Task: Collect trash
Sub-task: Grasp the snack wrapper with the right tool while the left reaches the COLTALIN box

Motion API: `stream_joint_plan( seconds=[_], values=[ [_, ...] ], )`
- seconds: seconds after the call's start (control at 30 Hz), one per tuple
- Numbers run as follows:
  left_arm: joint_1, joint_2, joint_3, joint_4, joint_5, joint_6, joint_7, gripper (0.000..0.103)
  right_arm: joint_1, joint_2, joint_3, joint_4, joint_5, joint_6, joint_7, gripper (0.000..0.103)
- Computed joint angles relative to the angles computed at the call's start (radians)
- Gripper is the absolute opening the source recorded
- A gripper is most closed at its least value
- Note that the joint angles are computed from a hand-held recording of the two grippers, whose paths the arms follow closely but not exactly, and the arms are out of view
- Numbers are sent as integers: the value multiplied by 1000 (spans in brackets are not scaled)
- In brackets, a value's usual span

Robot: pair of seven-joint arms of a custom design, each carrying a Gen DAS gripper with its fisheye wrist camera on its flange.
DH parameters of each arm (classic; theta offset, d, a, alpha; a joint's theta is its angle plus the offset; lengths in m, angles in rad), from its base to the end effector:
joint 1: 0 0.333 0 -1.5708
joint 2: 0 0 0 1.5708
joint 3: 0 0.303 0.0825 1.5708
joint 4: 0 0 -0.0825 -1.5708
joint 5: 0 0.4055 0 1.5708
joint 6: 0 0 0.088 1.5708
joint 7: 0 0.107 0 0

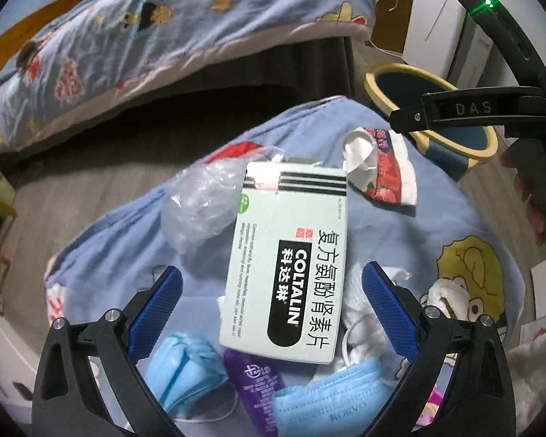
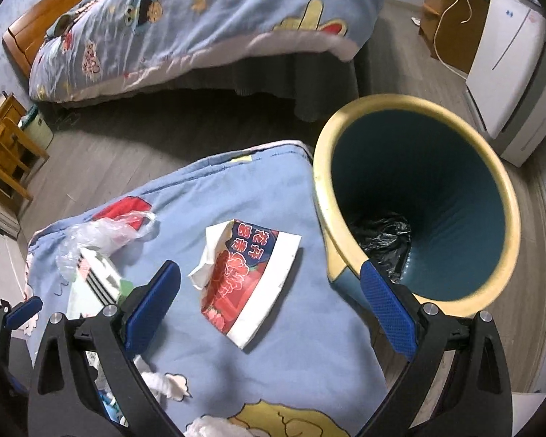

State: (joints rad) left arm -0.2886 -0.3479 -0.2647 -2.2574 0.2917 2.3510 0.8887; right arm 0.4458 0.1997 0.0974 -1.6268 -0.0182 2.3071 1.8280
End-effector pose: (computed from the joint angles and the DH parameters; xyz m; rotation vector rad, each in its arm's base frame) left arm 0.4328 -0.2735 0.5244 -1.8705 1.9412 -0.4906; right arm 0.5863 0.3474 0.5373 -2.1507 1.6056 -0.2447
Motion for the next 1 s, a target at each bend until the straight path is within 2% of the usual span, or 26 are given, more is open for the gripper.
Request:
stream_joint_plan(
  seconds=[0.27,0.37,0.57,0.73,0.83,1.0],
  values=[
    [2,1,21,-15,-51,11,-1,98,5,48,5,50,42,-10,-24,97],
    [5,-3,28,-22,-69,23,-1,98,12,64,4,68,42,-22,-27,94],
    [9,5,37,-26,-99,45,4,97,14,87,11,93,83,-50,-60,70],
    [5,14,39,-23,-117,63,32,94,22,115,16,125,107,-85,-92,41],
    [-1,18,44,-23,-133,72,59,86,27,123,15,136,111,-97,-103,32],
    [-1,26,37,-16,-136,54,79,83,25,118,15,131,130,-97,-116,22]
  ],
)
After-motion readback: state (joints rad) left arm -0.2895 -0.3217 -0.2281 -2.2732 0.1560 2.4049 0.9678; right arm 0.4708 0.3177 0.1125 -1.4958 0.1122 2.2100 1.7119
